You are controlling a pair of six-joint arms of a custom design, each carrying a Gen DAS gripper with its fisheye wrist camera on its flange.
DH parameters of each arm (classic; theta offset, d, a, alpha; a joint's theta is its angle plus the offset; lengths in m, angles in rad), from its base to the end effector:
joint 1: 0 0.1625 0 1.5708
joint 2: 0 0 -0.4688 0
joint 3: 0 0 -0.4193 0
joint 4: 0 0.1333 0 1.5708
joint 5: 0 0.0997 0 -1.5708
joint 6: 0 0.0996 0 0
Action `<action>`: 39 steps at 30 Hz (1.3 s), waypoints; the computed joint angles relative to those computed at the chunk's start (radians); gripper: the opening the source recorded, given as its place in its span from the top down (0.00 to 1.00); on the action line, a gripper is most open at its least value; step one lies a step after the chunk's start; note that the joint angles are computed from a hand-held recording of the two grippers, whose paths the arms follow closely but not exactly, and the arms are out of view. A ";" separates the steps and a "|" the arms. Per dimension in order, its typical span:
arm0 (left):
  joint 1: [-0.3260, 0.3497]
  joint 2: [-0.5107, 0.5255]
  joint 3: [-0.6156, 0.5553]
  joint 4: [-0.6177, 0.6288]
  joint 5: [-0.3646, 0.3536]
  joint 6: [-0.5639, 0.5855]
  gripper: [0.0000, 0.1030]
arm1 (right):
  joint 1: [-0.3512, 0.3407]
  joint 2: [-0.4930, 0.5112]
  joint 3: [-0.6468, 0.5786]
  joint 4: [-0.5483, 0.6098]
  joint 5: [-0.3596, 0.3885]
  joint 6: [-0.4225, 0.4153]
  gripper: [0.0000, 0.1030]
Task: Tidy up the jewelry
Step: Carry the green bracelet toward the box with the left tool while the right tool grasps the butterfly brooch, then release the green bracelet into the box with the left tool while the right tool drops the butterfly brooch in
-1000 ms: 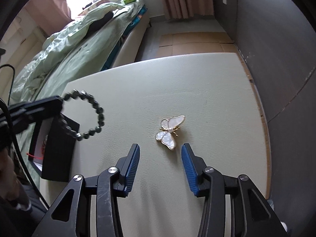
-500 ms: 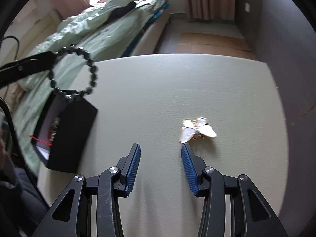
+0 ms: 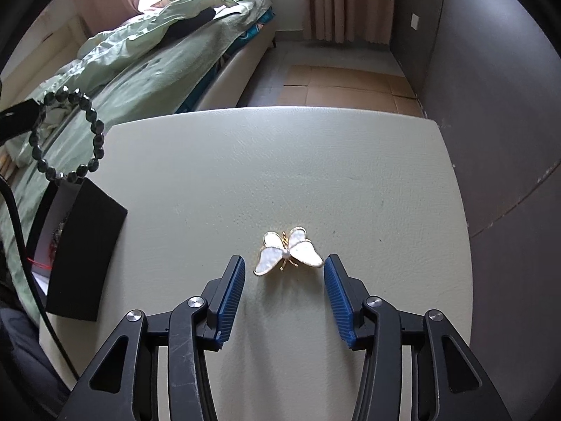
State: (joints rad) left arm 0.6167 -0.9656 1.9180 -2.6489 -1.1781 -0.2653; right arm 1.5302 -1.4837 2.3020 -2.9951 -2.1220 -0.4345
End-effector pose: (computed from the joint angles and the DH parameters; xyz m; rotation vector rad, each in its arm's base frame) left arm -0.4069 -0.4986 0.1276 0.9297 2.6977 -0.4722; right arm 0.0625 -0.4605 0.3105 0.2631 -2.4090 0.5728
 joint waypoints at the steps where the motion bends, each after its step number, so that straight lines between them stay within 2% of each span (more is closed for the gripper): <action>1: 0.001 0.000 -0.001 0.001 0.000 0.000 0.92 | 0.002 0.004 0.000 -0.007 -0.003 -0.006 0.53; 5: 0.002 -0.003 0.000 0.007 0.001 0.002 0.92 | 0.002 0.021 -0.006 -0.036 -0.002 -0.038 0.53; 12: 0.000 -0.015 0.009 0.008 0.008 0.000 0.92 | 0.030 0.056 -0.016 -0.053 -0.071 -0.154 0.53; 23: 0.001 -0.038 0.025 0.013 0.024 0.000 0.92 | -0.017 0.015 -0.027 0.020 0.042 -0.344 0.50; 27: 0.004 -0.044 0.024 0.016 0.026 -0.001 0.92 | -0.025 0.000 -0.021 0.030 0.059 -0.358 0.51; 28: 0.004 -0.046 0.025 0.015 0.025 0.000 0.92 | -0.021 0.000 -0.019 0.032 0.053 -0.361 0.58; 33: -0.002 -0.066 0.031 0.015 0.026 0.001 0.91 | -0.007 -0.015 -0.010 0.043 0.038 -0.350 0.58; 39: -0.002 -0.100 0.054 0.031 0.036 -0.024 0.91 | 0.024 -0.060 0.007 0.034 0.088 -0.315 0.58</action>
